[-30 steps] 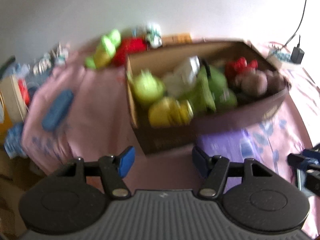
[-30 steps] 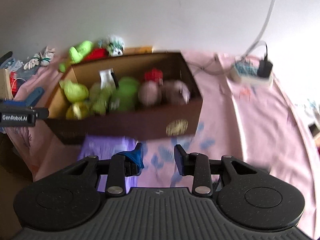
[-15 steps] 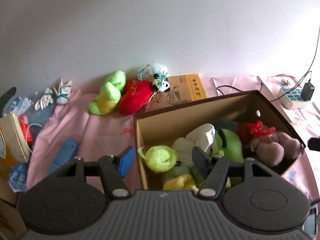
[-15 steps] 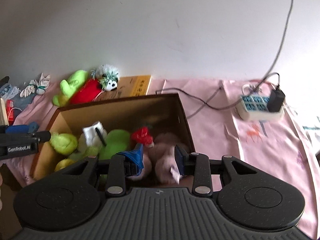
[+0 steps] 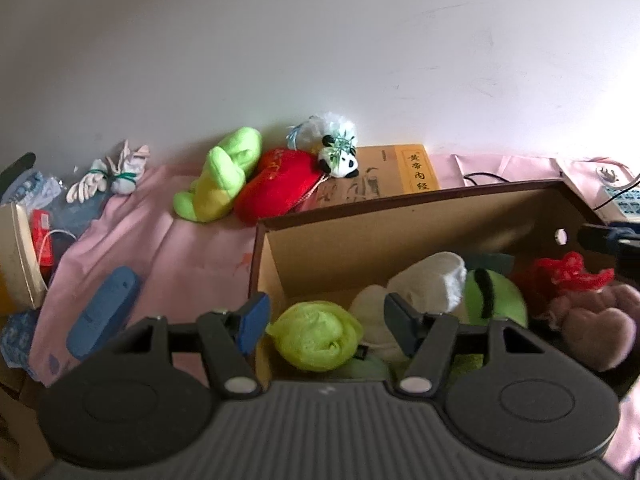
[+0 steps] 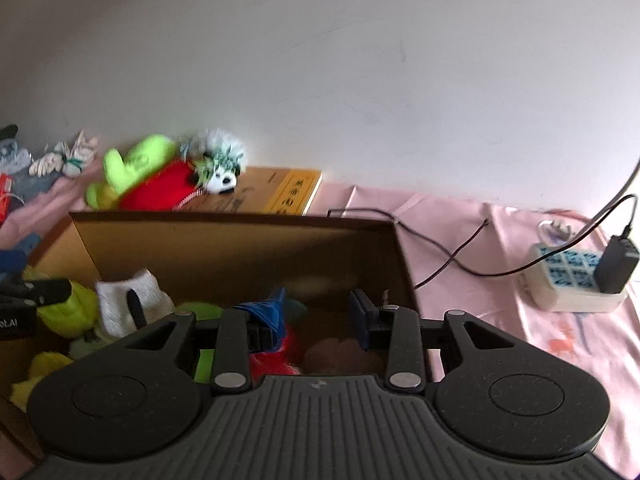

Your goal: Organize soft objects

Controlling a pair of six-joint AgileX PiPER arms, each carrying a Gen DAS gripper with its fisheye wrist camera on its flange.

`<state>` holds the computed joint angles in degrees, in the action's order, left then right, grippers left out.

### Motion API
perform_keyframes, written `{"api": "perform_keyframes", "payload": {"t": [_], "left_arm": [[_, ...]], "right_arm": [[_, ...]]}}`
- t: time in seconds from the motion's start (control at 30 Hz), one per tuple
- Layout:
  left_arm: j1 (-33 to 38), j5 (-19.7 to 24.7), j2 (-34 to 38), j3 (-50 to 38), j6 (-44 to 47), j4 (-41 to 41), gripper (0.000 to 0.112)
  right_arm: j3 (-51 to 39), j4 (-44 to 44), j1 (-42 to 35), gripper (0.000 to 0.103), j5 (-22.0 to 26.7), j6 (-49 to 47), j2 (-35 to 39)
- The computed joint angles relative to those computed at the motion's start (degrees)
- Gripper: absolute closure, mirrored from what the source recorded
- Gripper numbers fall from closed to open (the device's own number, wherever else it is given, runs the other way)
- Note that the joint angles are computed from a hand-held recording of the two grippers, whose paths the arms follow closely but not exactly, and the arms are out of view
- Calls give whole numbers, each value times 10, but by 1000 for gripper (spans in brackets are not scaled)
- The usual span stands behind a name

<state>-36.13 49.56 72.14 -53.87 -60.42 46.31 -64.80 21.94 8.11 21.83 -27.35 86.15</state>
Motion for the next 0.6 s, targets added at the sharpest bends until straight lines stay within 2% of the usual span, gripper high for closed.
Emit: {"api": "perform_keyframes", "payload": {"t": [0.03,0.1,0.17,0.23,0.33,0.47,0.6], "left_arm": [[2,-5,6,3,-4,9,46],[3,-13,18,9,-13,29,46],[14,-29,29,14,-15,34,46],[26,-39,44,16,-17,35,46],[42,-67,41,19,-6,22,46],[37,-66,51,18,-16,48,46],[48,-93,53,26,-4,51,46]], "right_arm": [[2,-17,4,85,-7,13,3],[-10,-53,8,85,9,34,13],[-16,-143,21,85,23,107,25],[6,-205,36,85,-9,151,14],[2,-284,53,85,18,244,10],[14,-276,48,85,30,283,-10],[20,-239,44,84,55,300,-34]]}}
